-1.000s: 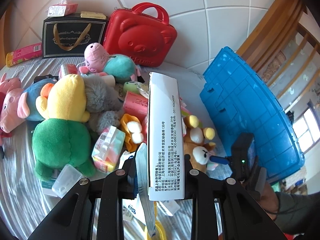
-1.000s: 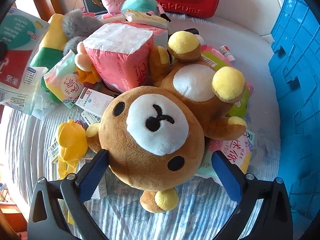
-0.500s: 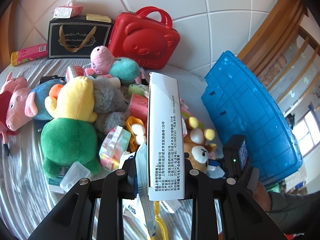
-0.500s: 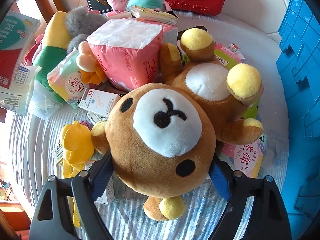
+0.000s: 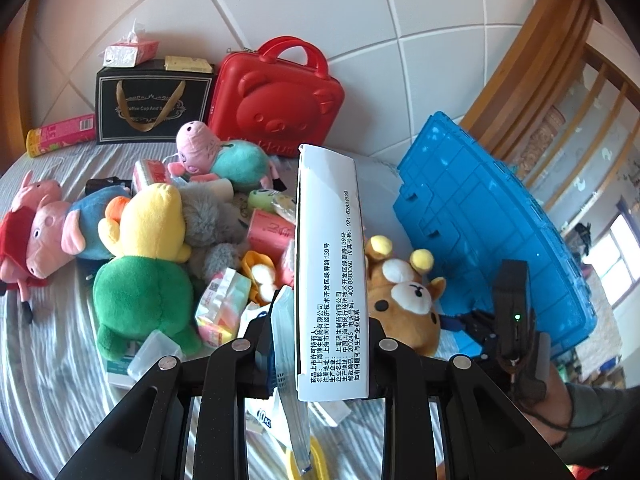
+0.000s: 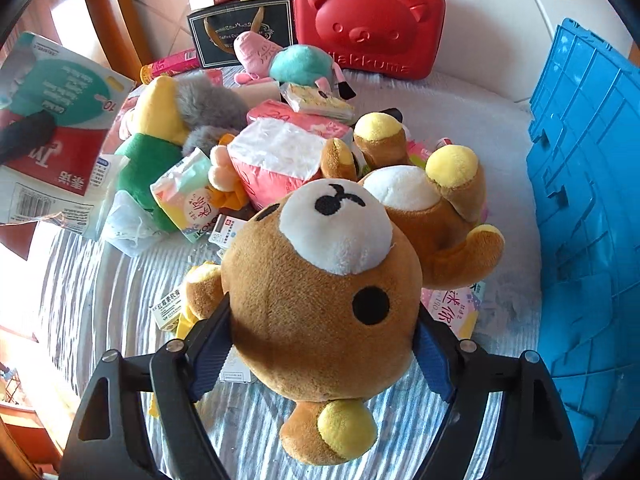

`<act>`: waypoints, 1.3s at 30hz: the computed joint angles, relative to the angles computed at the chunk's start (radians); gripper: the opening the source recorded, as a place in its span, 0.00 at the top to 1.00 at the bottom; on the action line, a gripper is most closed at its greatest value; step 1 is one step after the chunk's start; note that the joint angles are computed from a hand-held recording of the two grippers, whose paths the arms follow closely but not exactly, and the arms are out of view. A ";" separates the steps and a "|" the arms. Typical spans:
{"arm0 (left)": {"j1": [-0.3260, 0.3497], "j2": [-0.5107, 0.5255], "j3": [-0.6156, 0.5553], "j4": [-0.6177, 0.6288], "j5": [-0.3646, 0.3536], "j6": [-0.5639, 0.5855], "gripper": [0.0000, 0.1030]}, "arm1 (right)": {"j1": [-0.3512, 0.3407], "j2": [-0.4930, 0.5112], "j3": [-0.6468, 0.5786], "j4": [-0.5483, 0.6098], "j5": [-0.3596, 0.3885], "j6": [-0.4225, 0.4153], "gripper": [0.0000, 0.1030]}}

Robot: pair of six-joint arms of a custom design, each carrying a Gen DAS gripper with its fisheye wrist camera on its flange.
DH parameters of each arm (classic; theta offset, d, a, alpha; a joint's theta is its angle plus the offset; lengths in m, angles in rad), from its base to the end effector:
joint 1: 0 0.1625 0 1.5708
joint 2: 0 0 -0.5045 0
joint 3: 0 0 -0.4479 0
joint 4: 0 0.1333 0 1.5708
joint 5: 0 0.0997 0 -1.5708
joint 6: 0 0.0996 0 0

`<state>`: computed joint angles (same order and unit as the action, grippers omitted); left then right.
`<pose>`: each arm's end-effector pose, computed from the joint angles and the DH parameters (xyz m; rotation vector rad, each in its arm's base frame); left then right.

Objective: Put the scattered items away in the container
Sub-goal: 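Grasp a white medicine box with the left tool while the right tool grasps the brown bear, then carry the white box with the left tool while the right tool carries the brown bear to the crate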

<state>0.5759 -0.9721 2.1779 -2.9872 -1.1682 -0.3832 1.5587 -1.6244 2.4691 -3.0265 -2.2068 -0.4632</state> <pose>-0.3765 -0.4500 0.0921 0.8137 2.7849 -0.6130 0.0693 -0.3989 0.3229 0.2864 -2.3336 0.5356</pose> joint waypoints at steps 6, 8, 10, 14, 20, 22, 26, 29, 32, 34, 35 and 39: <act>-0.038 -0.031 0.003 0.038 0.039 -0.008 0.75 | 0.076 -0.067 -0.006 0.076 -0.024 0.051 0.23; -0.049 -0.042 0.006 0.048 0.049 -0.014 0.75 | 0.105 -0.085 -0.008 0.099 -0.032 0.071 0.22; -0.062 -0.054 0.011 0.054 0.064 -0.023 0.75 | 0.135 -0.103 -0.009 0.118 -0.045 0.089 0.22; -0.078 -0.076 0.018 0.073 0.090 -0.041 0.75 | 0.194 -0.135 -0.013 0.159 -0.071 0.127 0.22; -0.108 -0.099 0.006 0.118 0.131 -0.061 0.75 | 0.269 -0.175 -0.026 0.205 -0.111 0.171 0.22; -0.121 -0.106 0.000 0.126 0.149 -0.060 0.75 | 0.286 -0.187 -0.033 0.214 -0.116 0.176 0.22; -0.142 -0.110 -0.019 0.144 0.179 -0.053 0.75 | 0.318 -0.207 -0.050 0.227 -0.124 0.179 0.22; -0.153 -0.107 -0.034 0.149 0.199 -0.045 0.75 | 0.338 -0.225 -0.063 0.233 -0.124 0.177 0.22; -0.167 -0.100 -0.050 0.158 0.222 -0.042 0.75 | 0.359 -0.241 -0.080 0.239 -0.129 0.174 0.22; -0.174 -0.093 -0.062 0.157 0.229 -0.038 0.75 | 0.370 -0.253 -0.090 0.244 -0.128 0.169 0.22; -0.178 -0.089 -0.068 0.158 0.235 -0.035 0.75 | 0.376 -0.258 -0.096 0.244 -0.129 0.166 0.22; -0.191 -0.071 -0.093 0.144 0.249 -0.015 0.75 | 0.396 -0.279 -0.115 0.239 -0.126 0.150 0.22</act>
